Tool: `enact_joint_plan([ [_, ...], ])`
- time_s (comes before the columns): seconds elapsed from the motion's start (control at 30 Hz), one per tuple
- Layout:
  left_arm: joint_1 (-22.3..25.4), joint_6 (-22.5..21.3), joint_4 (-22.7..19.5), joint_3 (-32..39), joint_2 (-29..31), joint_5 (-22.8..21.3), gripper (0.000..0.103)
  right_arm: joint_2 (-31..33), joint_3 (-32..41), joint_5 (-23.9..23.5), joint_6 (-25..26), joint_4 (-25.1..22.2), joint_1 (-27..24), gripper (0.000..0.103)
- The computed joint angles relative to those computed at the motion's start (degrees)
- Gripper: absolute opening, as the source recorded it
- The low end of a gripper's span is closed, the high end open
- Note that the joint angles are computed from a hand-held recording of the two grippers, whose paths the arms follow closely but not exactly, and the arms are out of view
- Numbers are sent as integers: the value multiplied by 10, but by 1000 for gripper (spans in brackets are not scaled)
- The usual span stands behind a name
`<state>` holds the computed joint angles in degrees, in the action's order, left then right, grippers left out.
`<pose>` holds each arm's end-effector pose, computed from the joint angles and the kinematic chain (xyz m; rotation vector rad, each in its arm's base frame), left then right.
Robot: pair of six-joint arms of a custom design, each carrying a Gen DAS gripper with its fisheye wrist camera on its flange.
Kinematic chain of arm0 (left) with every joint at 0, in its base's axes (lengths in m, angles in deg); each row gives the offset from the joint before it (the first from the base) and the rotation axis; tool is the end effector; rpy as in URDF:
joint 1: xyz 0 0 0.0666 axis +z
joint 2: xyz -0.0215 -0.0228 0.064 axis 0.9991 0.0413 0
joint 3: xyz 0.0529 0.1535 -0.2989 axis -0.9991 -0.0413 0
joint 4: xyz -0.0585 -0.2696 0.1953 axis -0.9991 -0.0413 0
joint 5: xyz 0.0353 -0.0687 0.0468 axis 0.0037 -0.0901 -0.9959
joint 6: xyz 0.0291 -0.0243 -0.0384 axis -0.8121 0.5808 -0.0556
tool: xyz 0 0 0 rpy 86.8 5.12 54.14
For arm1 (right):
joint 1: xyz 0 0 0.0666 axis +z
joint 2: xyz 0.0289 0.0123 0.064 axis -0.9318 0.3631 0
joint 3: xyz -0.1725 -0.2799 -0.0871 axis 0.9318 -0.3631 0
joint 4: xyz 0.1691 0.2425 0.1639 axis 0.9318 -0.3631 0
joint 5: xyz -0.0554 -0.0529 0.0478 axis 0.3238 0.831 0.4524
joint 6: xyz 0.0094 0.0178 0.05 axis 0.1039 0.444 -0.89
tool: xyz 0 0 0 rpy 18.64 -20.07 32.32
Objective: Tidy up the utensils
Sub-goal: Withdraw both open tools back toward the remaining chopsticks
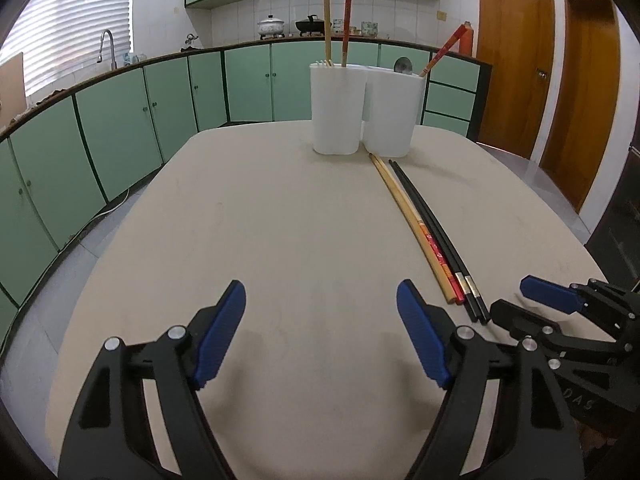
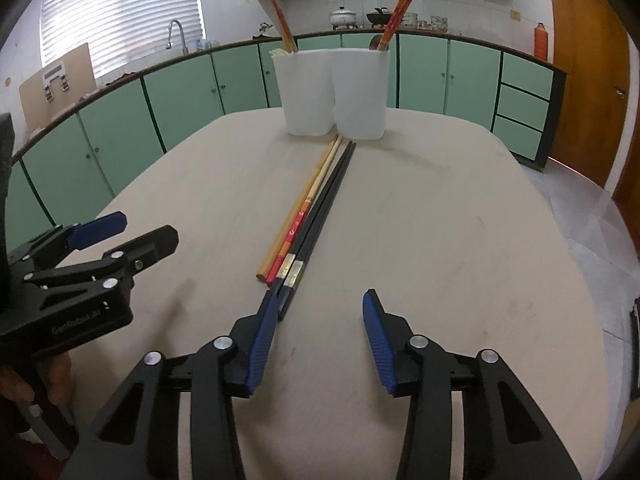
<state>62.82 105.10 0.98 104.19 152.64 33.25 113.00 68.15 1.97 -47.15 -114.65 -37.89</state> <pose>0.3873 -0.1668 0.3226 0.0066 2.2619 -0.0011 0.4039 0.2363 0.3017 -0.3062 2.3057 0.2760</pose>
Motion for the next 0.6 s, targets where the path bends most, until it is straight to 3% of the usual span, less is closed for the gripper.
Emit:
enact_joint_plan([
  [0.27, -6, 17, 19, -7, 0, -9, 75, 1, -6, 34, -11, 12, 14, 36],
  [0.6, 3, 30, 23, -13, -5, -2, 75, 12, 4, 29, -5, 6, 18, 25],
])
